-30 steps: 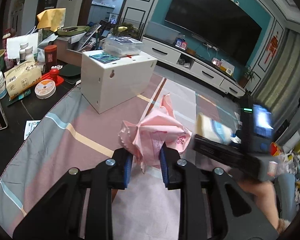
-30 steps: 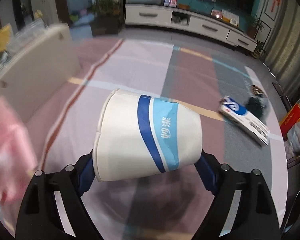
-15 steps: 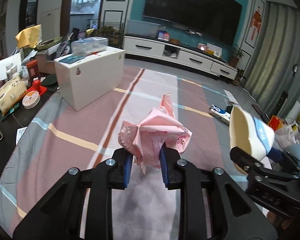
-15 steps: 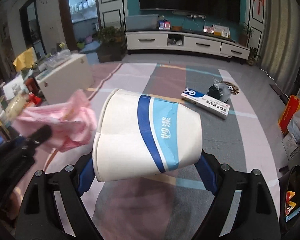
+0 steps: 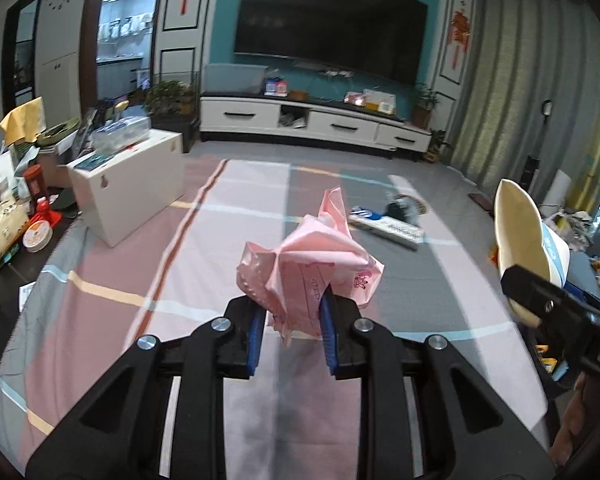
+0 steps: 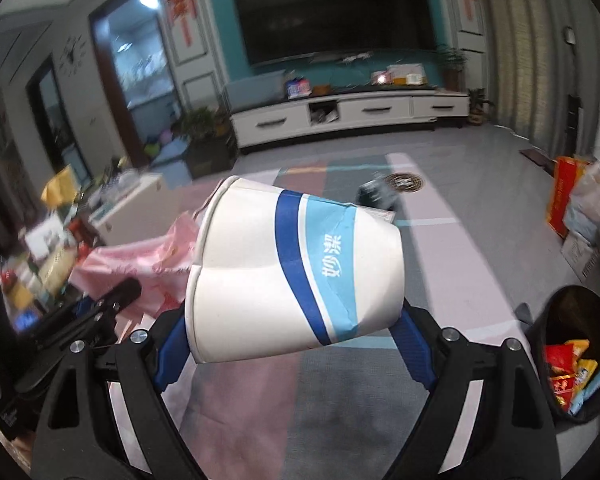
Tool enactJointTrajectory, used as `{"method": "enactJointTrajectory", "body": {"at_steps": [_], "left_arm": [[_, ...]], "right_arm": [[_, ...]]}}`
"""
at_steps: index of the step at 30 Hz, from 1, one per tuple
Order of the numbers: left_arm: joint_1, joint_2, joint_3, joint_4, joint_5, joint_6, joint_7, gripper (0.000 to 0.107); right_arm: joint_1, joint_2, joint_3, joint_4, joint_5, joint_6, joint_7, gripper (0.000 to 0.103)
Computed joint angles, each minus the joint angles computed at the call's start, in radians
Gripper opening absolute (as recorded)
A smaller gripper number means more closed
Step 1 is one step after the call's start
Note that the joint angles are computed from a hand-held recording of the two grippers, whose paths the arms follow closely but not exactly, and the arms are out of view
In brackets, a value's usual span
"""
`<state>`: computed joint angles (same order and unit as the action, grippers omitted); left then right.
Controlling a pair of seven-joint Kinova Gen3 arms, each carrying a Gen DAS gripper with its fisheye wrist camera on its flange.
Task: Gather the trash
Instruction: 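Carry the pink bag and paper cup over the black bin and open both tools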
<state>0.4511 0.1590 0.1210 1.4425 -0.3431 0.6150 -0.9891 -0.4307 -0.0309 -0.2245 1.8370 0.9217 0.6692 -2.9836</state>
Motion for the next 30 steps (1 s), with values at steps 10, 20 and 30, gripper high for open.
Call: {"method": "enactJointTrajectory", "body": {"at_steps": [10,20,30], "left_arm": [[0.153,0.008,0.034,-0.044,-0.157,-0.018,0.132,0.026],[0.234,0.096,0.071,-0.140,-0.058,-0.038,0.009,0.026],[0.300,0.233,0.054,-0.304,0.072,0.053,-0.110,0.026]], "right_arm": [[0.054,-0.158,-0.119,0.125,0.218,0.241,-0.291,0.085],[0.162,-0.301,-0.155,0.268,0.262,0.300,-0.478,0.085],[0.272,-0.294,-0.026,0.318,0.125,0.145,-0.478,0.085]]}}
